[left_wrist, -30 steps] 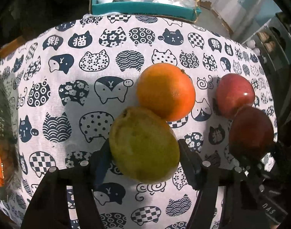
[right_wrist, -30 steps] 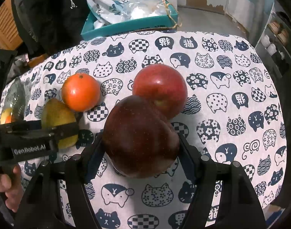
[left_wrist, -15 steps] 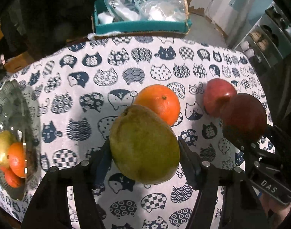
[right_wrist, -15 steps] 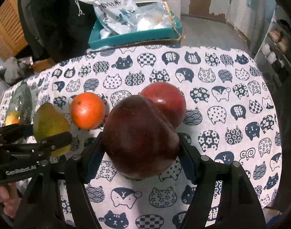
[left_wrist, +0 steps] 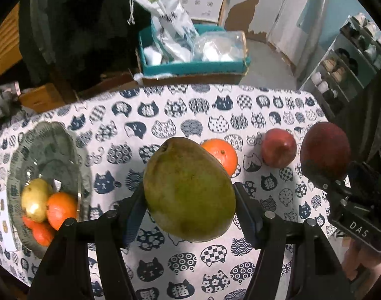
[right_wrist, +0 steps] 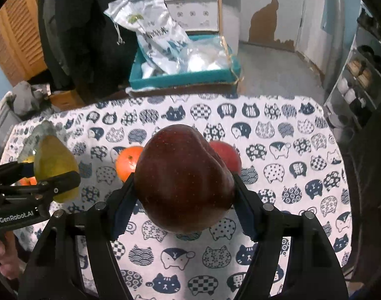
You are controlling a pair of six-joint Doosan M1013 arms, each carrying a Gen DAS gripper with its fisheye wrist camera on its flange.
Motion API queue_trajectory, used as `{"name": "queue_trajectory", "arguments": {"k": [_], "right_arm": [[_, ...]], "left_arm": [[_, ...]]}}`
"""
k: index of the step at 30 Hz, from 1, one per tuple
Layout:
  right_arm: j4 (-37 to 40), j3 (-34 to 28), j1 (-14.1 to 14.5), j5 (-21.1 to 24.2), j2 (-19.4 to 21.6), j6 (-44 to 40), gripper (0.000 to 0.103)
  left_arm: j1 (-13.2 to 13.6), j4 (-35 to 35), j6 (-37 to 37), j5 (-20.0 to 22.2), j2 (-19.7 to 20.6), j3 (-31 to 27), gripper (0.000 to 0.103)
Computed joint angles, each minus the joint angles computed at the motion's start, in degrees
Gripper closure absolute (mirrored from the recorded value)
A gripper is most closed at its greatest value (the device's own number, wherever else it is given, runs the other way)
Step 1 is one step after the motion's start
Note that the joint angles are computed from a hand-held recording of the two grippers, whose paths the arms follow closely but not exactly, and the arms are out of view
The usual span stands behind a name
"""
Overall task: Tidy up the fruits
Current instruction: 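Lift the apple and pear off the tablecloth and carry them toward the bowl, then lower the held pear and apple into the green glass bowl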
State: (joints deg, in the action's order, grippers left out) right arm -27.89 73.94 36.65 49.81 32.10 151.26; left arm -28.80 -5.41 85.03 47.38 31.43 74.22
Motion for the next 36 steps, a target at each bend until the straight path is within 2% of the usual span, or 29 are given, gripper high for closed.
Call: {"name": "queue_trajectory", "arguments": {"k": [15,20,28,36], "right_arm": [[-5.30,-2.65,1.88,-0.19,-1.00,1.35,0.031],[-6.85,-3.76,2.51,-0.21,-1.11,1.62,0.031],[-8.04,-5.85,3.28,-0.48,-0.52,0.95,0.031],[-7.57,-9.10,3.90,-0.76,1.05,-1.33,0.031]], "left_arm": [[1.20,-1.39,2.42,-6.66,-5.46,3.69,0.035],[1.39,0.39,1.84,-8.71,-6.98,4.88,0.035],[2.62,-0.30,2.51,-10.16,-8.56,6.19,0.035],[4.14,1.51,0.14,-11.84,-9.83,7.44,0.035]]}}
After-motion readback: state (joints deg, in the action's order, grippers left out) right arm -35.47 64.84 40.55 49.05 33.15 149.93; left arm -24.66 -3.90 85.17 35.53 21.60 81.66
